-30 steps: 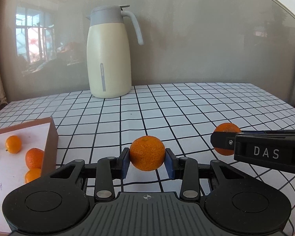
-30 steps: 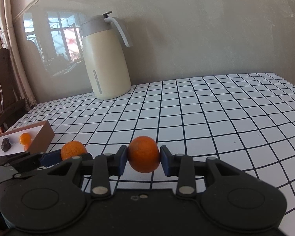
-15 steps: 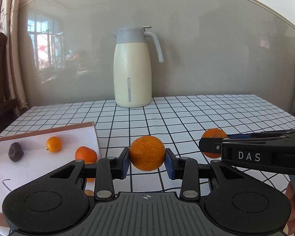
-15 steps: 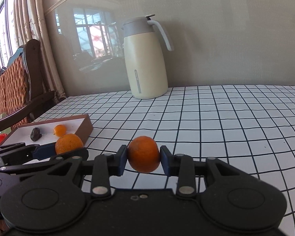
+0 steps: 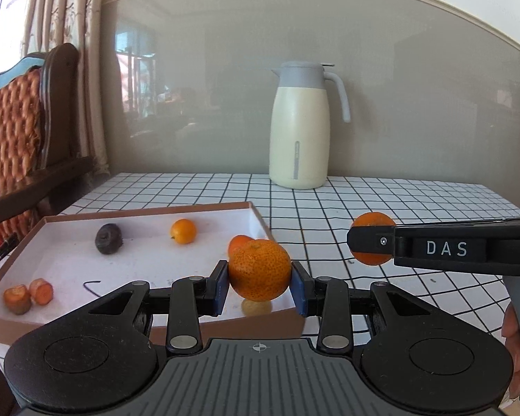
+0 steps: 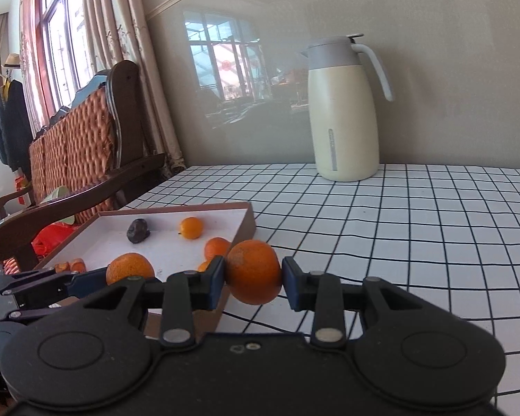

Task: Organize fruits
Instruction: 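Carry both held oranges back over the white box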

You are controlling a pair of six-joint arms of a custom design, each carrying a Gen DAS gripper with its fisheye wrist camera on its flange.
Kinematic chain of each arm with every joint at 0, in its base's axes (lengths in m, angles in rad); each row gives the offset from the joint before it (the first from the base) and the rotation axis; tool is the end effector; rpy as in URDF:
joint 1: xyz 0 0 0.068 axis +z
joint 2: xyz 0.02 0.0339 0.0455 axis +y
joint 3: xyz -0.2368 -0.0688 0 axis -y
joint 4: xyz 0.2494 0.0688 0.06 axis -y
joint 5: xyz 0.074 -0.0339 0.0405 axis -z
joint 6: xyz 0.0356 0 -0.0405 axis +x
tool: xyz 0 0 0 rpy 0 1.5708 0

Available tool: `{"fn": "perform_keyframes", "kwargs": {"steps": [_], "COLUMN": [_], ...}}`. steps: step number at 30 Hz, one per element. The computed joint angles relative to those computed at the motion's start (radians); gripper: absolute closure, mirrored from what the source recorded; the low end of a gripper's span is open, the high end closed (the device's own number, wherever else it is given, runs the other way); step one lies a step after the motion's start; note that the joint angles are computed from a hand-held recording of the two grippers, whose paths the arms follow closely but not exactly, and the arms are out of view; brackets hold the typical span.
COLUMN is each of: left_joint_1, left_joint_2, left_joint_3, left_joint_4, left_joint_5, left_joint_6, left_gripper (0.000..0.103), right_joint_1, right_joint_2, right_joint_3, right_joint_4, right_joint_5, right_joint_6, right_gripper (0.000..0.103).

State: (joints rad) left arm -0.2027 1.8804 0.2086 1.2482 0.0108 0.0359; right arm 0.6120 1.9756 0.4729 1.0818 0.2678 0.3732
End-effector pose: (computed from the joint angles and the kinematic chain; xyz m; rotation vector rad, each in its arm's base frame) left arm 0.2219 -0.0460 0.0398 0.2445 1.9813 -0.1182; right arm 0.2419 0.1583 0.0422 -0.0645 1.9939 0.3731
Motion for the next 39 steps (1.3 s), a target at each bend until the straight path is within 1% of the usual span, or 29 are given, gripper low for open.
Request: {"fn": "perform_keyframes", "kwargs": {"steps": [6, 14, 20, 26, 30, 35, 39], "left_joint_1": [0.139, 0.292, 0.376, 0.437, 0.476, 0.494, 0.508], "left_joint_2": [0.013, 0.011, 0.028, 0.029, 0.027, 0.026, 0.022], "left_joint_3": [-0.047, -0.058, -0.044, -0.027, -0.003, 0.012, 0.032], "left_joint_4": [0.066, 0.085, 0.088, 0.081, 0.050, 0.050, 0.029], "left_joint_5": [0.061, 0.131, 0.165, 0.184, 0.202, 0.202, 0.204], "left_joint_6": [0.013, 0.020, 0.027, 0.023, 0.019, 0.023, 0.024], "left_gripper": [0.066, 0.066, 0.066, 0.065, 0.065, 0.065, 0.065], "right_joint_1": [0.075, 0.142, 0.177, 0.193, 0.198, 0.201, 0.204], "right_joint_2": [0.035, 0.088, 0.116, 0.138, 0.153, 0.173, 0.186], "right_joint_3": [0.087, 0.195, 0.249, 0.295, 0.316, 0.337, 0.357], "right_joint_4": [-0.049, -0.106, -0.112, -0.119, -0.116, -0.101, -0.099], "right_joint_5": [0.000, -0.002, 0.002, 0.004, 0.008, 0.023, 0.040], "right_joint_6": [-0.018, -0.033, -0.038, -0.044, -0.041, -0.033, -0.029], "right_gripper": [0.076, 0.076, 0.076, 0.076, 0.076, 0.076, 0.076]}}
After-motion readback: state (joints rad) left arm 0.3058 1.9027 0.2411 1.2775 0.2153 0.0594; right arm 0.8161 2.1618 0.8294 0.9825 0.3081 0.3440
